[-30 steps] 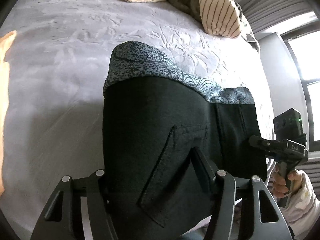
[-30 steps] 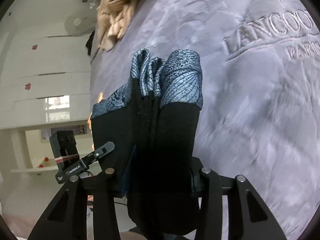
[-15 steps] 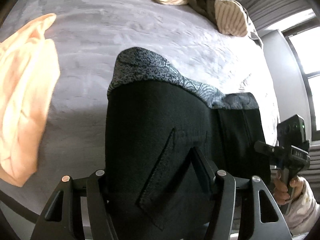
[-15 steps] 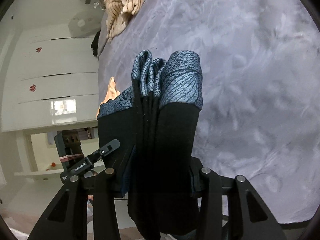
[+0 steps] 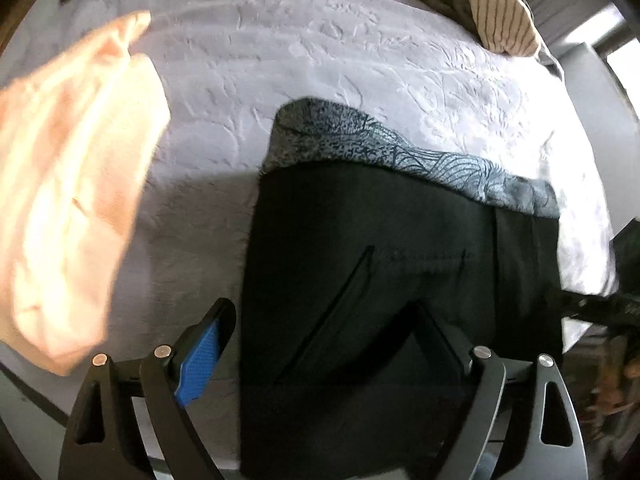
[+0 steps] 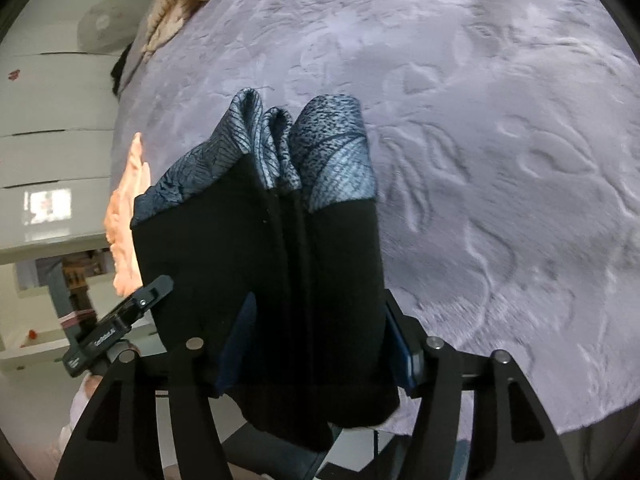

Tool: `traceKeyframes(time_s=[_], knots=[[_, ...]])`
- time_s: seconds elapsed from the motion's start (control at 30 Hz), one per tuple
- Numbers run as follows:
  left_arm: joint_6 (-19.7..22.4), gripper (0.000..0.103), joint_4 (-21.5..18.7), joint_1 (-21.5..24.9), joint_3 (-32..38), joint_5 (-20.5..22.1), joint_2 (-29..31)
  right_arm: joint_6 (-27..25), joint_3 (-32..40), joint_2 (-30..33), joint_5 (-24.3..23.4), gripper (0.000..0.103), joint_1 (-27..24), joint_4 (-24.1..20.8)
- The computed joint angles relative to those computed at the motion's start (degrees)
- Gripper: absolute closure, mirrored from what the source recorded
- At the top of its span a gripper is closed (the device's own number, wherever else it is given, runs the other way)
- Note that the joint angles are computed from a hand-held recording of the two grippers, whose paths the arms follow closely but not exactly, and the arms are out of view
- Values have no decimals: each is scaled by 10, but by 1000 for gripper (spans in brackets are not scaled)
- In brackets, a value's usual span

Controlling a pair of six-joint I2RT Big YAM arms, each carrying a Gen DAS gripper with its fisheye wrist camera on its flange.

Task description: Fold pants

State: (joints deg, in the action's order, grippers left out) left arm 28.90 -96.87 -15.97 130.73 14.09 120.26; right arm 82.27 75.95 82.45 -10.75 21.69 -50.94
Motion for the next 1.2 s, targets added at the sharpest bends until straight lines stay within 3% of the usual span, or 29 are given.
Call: traceKeyframes(time_s=[0.17,0.4,0.67,0.83,1.2], knots=[[13,13,9,4,-10,-24,-25,6,21,-14,28,34,18,-62],[-4,13,20,3,-27,-55,-57,30,49,-22,66,33,42,-105],[7,13,41,-9,-45,-86,-82,15,125,24,90,24,58,-151],[31,13,82,-24,-75,-125,-101,2,182,59,112,21,63,-199],[50,13,71,-18,-65,-112,-95,12,252,106,147,7,78,-269]])
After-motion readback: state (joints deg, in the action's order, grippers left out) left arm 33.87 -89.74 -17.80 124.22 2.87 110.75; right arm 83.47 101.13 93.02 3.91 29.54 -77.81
